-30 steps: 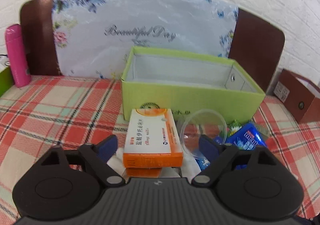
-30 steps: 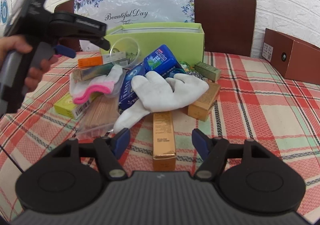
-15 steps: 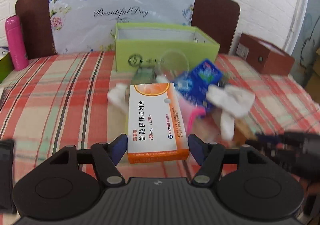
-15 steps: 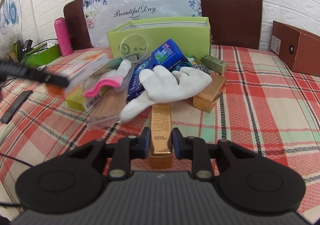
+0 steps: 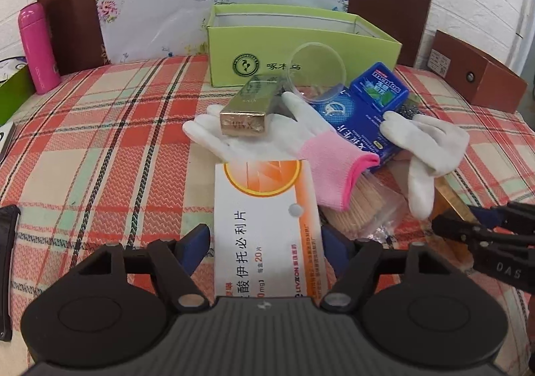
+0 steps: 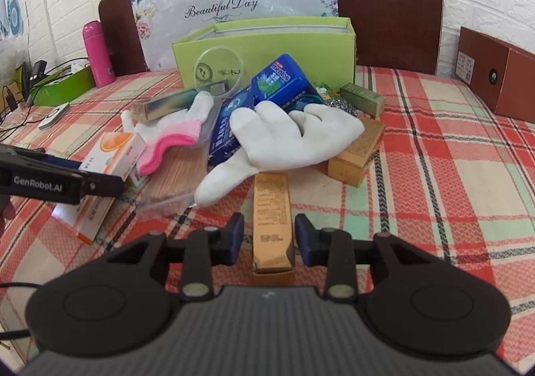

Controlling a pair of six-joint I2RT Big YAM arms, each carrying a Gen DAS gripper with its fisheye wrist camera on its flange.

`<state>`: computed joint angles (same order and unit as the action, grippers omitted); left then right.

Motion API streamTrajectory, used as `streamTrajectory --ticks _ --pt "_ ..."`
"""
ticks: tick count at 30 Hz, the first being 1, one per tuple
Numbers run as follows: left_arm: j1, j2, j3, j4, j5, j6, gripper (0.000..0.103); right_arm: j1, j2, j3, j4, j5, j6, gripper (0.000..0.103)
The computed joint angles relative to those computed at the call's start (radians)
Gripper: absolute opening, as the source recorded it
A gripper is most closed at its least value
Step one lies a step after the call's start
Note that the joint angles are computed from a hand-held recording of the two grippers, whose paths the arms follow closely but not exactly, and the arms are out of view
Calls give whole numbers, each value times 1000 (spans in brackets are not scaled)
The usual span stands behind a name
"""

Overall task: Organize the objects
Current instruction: 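Carry both boxes into the lime-green box and open both tools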

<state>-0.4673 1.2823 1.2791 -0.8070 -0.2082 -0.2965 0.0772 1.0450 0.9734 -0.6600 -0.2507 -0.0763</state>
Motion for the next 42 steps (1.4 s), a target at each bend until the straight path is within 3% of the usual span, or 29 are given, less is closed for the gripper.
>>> streamTrajectory --ticks 2,8,13,19,25,30,36,42 --pt "-2 0 -4 -3 -5 5 74 -2 4 1 -14 -6 6 23" --pt "5 -60 -31 20 65 10 70 -63 -36 6 -72 -177 18 23" --pt "13 -78 5 76 96 22 70 -98 -76 29 -18 -284 70 23" --pt "36 -2 135 132 93 65 70 -76 -14 114 92 -240 118 23" --pt "72 142 325 123 96 63 70 -35 128 245 164 -163 152 23" --pt "99 299 535 49 103 19 70 -13 290 405 157 -89 188 23" --pt "119 492 814 -49 72 36 70 -6 461 573 161 -30 271 23" --pt "138 648 1010 -139 75 26 70 8 589 682 147 19 269 23"
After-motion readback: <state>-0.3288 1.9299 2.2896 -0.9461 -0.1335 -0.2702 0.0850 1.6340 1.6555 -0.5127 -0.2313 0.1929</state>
